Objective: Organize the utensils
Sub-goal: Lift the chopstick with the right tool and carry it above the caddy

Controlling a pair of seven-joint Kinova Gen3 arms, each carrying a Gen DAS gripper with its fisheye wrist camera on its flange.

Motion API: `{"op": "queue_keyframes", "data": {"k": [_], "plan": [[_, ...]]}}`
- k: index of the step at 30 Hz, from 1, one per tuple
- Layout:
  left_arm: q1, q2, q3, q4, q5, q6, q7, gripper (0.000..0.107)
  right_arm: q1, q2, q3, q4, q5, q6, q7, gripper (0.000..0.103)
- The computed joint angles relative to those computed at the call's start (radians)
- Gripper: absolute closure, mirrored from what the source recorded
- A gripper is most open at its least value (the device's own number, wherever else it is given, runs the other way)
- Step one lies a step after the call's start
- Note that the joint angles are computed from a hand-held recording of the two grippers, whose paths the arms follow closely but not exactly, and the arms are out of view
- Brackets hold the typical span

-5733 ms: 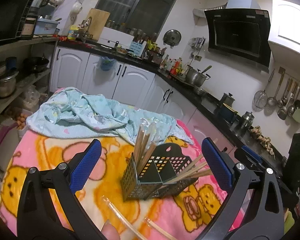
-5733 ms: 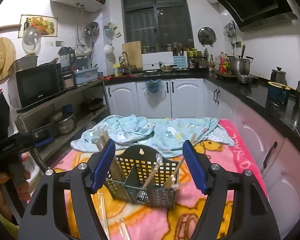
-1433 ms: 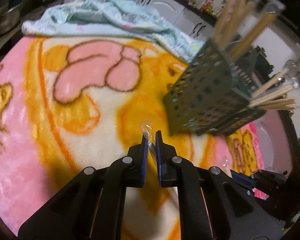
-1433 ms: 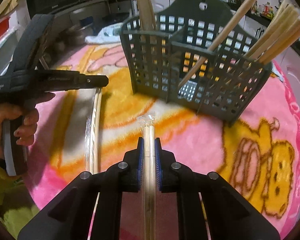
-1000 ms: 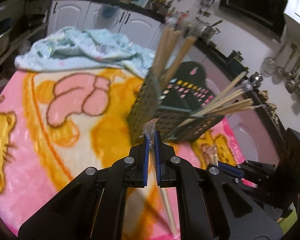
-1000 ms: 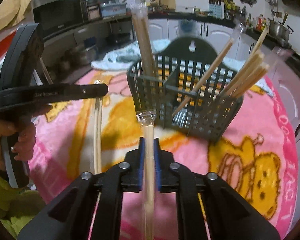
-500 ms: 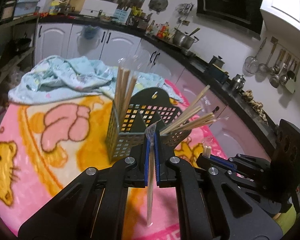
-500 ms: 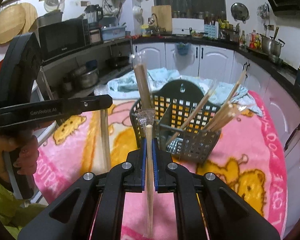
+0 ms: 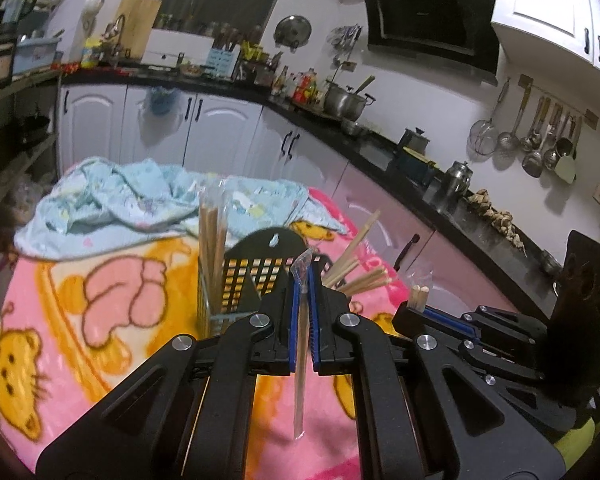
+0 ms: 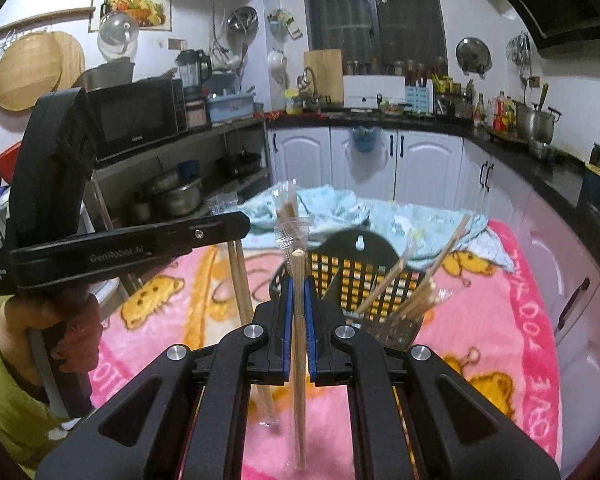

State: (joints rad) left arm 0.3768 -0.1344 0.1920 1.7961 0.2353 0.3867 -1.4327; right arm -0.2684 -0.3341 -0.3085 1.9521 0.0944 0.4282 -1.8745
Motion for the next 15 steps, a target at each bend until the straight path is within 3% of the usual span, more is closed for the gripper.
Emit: {"op": "queue_keyframes", "data": {"k": [15], "plan": [[-0.027, -0.003, 0.045, -0.066, -0.098, -0.043, 0.083, 0.105, 0.055, -0.030, -0.003, -0.057, 0.022, -0.049, 0.004, 0.097]]}}
